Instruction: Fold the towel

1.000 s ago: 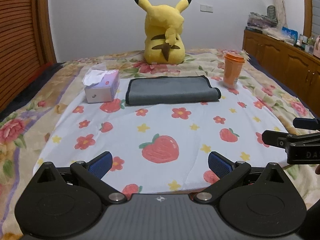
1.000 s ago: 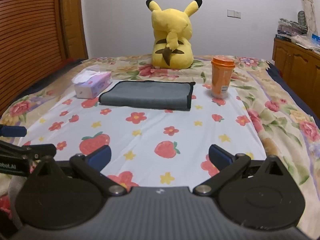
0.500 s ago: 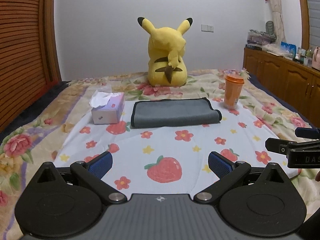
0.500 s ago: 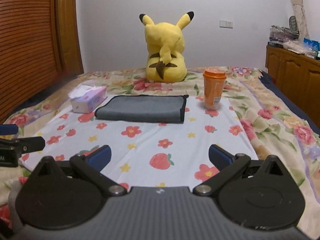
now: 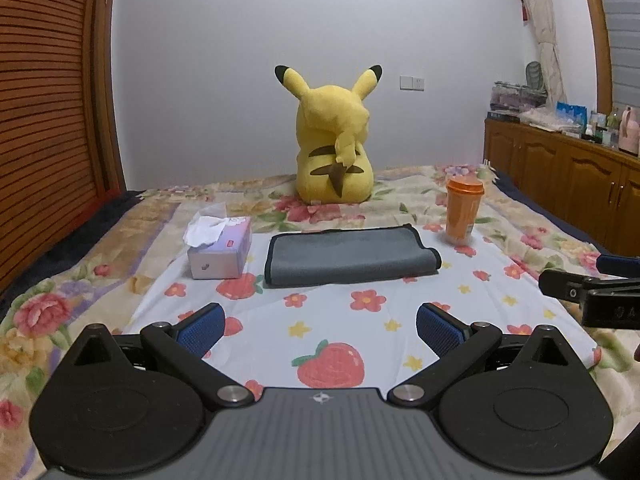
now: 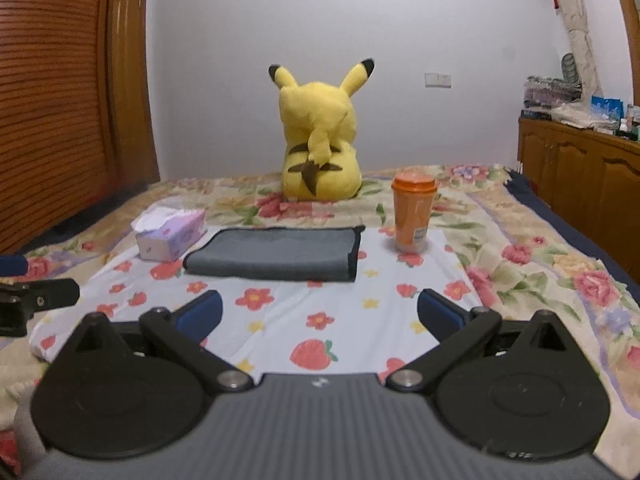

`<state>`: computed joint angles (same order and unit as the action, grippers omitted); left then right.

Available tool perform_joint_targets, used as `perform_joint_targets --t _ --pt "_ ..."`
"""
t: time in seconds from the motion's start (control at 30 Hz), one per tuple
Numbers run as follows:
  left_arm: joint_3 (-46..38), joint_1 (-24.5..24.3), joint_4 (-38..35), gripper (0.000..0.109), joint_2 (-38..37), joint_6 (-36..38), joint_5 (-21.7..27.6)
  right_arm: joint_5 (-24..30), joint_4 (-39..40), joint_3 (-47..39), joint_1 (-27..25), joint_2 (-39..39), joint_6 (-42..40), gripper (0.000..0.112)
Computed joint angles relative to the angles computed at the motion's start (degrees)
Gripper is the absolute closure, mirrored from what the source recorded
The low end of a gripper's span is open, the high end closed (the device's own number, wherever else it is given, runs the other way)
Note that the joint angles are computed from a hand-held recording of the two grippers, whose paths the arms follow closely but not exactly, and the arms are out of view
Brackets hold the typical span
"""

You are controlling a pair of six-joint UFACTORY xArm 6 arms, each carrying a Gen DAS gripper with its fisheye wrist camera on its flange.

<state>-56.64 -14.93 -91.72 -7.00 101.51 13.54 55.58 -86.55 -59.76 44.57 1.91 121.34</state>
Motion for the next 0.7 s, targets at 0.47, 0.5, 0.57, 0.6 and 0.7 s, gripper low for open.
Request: perform_joint_targets --t 0.47,0.5,0.57,0.6,0.7 --pt "0.0 0.1 1.4 0.006 0.2 -1.0 -0.3 1.3 -0.2 0.4 0.4 -0.3 1.2 0.009" --pt "0.0 0.1 1.3 0.006 0.2 -0.9 -0.3 1.3 -0.2 0.4 0.4 -0.2 1.2 0.009" --pt "0.0 0.2 1.3 0.006 0.2 -0.9 -0.3 1.3 -0.2 0.5 0.4 -0.3 1.2 0.009" --pt "0.0 0.2 1.4 0.006 0.2 -1.0 -0.3 1.3 -0.2 0.5 0.4 -0.3 1.2 0.009" --pt "-0.1 0.3 1.7 0.006 0.5 -1.3 -0.3 1.4 -0.3 0.4 0.4 -0.3 1.2 0.009"
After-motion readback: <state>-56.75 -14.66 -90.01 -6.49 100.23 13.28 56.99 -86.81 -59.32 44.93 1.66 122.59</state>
